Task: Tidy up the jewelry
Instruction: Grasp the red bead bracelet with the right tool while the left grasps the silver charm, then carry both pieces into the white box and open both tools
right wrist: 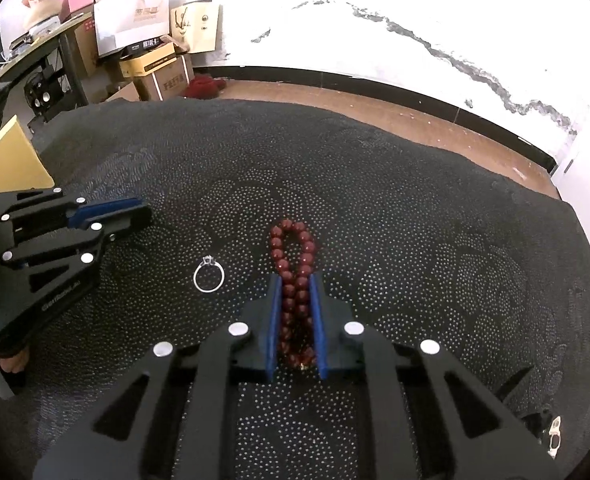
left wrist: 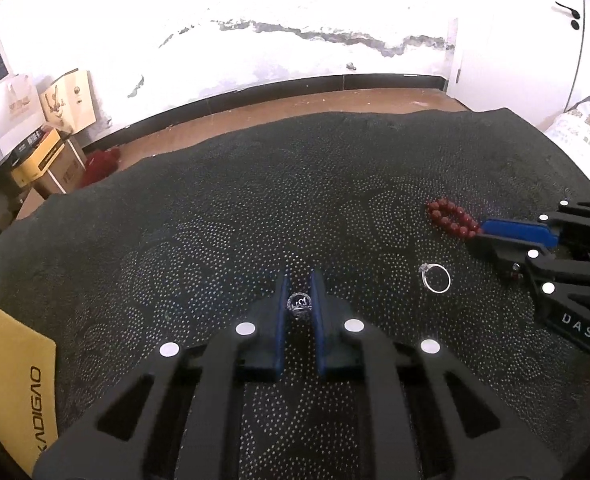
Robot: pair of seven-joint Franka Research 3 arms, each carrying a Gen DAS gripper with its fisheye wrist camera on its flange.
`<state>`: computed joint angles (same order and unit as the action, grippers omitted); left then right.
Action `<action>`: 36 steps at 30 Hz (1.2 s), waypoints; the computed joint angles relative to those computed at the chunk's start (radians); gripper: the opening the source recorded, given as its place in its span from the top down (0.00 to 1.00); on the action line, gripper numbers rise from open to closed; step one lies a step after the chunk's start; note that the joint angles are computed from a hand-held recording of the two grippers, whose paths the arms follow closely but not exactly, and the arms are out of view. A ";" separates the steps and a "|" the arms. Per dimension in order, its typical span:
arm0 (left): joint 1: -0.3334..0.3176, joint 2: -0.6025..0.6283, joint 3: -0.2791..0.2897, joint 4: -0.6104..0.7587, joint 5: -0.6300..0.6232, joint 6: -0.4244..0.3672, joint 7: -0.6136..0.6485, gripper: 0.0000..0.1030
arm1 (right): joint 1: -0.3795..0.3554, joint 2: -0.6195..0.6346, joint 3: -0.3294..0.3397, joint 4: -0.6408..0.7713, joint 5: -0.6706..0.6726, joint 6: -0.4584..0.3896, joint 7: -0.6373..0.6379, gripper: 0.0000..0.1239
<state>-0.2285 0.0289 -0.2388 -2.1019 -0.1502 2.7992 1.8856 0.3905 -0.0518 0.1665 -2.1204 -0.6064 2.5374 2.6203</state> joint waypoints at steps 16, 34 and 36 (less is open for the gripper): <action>-0.014 -0.178 0.061 -0.019 -0.062 -0.144 0.008 0.89 | -0.007 -0.086 0.061 0.066 -0.036 -0.069 0.021 0.94; 0.060 -0.531 0.254 -0.098 0.005 -0.352 0.015 0.89 | 0.211 0.128 0.140 0.601 -0.114 -0.356 -0.044 0.94; 0.085 -0.562 0.283 -0.100 0.016 -0.375 0.029 0.89 | 0.261 0.200 0.136 0.717 -0.124 -0.391 -0.072 0.94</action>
<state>-0.1431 -0.5335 0.0440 -2.2014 -0.1338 2.4242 1.9144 0.6513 0.1486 0.3020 -1.4039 -0.7305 2.1459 2.5487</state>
